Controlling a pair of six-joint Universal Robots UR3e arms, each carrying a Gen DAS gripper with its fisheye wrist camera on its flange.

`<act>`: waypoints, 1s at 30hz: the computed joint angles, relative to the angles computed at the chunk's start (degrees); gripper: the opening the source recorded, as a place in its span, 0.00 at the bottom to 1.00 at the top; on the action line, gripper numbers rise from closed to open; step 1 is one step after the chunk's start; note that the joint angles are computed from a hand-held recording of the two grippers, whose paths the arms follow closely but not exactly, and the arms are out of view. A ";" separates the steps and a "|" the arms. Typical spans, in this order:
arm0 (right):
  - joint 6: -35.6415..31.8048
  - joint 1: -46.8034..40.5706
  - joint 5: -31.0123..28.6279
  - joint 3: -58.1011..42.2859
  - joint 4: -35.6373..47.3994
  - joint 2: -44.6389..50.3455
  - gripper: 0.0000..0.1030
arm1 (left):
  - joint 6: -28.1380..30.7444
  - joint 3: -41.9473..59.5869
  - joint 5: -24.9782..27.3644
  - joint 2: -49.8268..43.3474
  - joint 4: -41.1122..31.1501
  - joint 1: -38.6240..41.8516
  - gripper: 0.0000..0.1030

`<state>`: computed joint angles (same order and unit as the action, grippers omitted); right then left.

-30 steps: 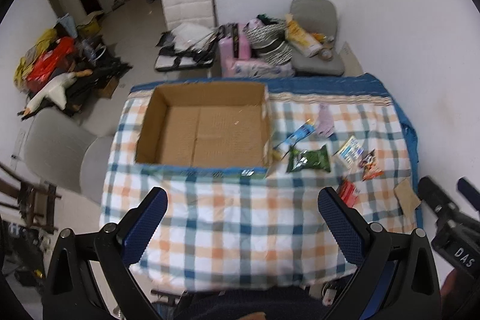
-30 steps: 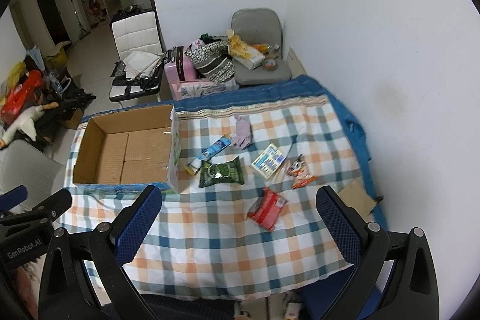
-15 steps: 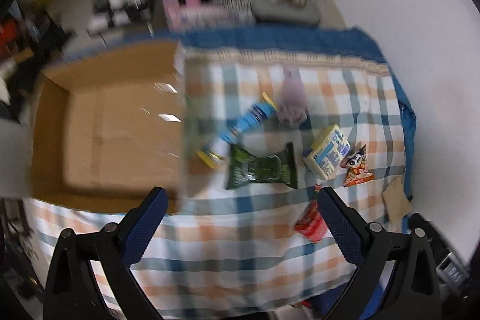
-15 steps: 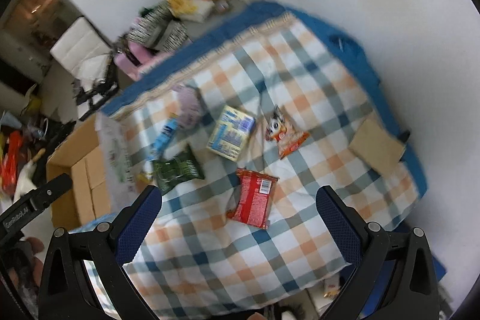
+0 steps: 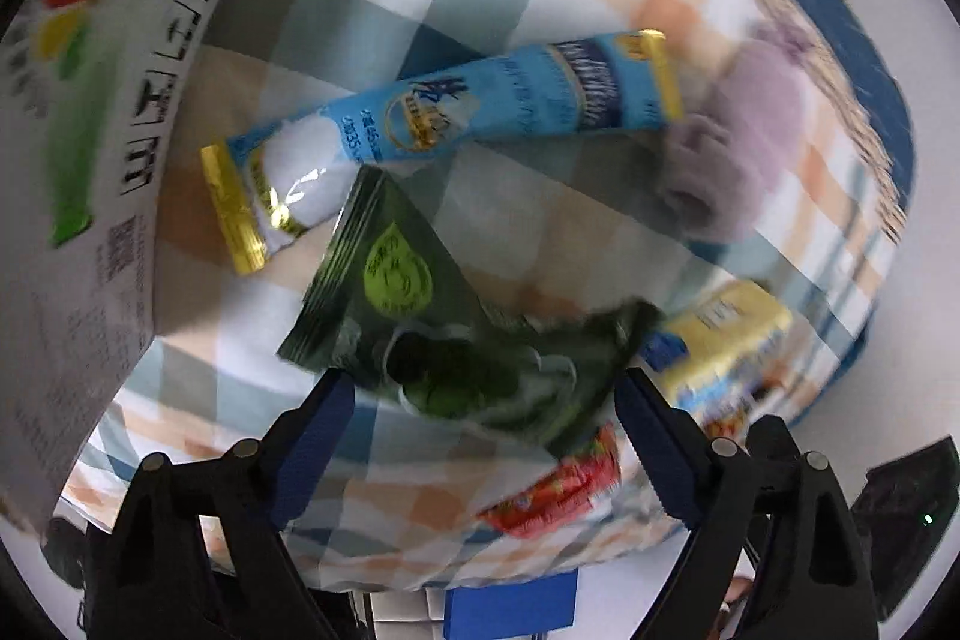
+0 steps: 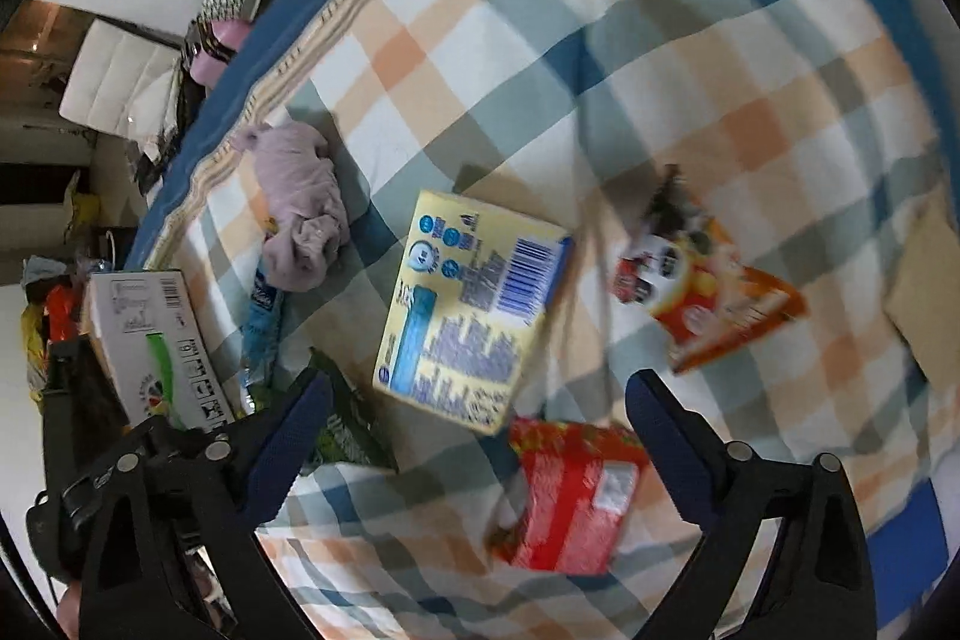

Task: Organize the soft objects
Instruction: 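Grasp the yellow tissue pack with the right tool while the left tool grasps the green pouch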

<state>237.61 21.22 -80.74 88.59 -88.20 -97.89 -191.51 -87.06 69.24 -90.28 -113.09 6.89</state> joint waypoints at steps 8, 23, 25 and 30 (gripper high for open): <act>-0.44 -2.27 4.67 6.47 -8.93 5.05 0.93 | -7.29 3.36 -0.25 -5.91 2.31 -4.30 0.85; -3.36 -3.82 8.10 5.90 -11.76 11.86 0.79 | -7.29 -0.88 -1.13 -5.97 5.96 -2.50 0.86; -3.85 -3.73 8.05 5.10 -10.61 13.02 0.71 | -6.97 -1.48 -0.68 -5.07 6.16 -1.89 0.82; -5.72 -3.33 9.10 3.83 -7.67 13.52 0.68 | -5.92 0.47 1.37 -4.90 7.83 -6.18 0.72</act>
<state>231.90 17.89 -71.64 92.42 -95.87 -84.37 -197.42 -86.59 70.61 -95.18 -105.26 0.71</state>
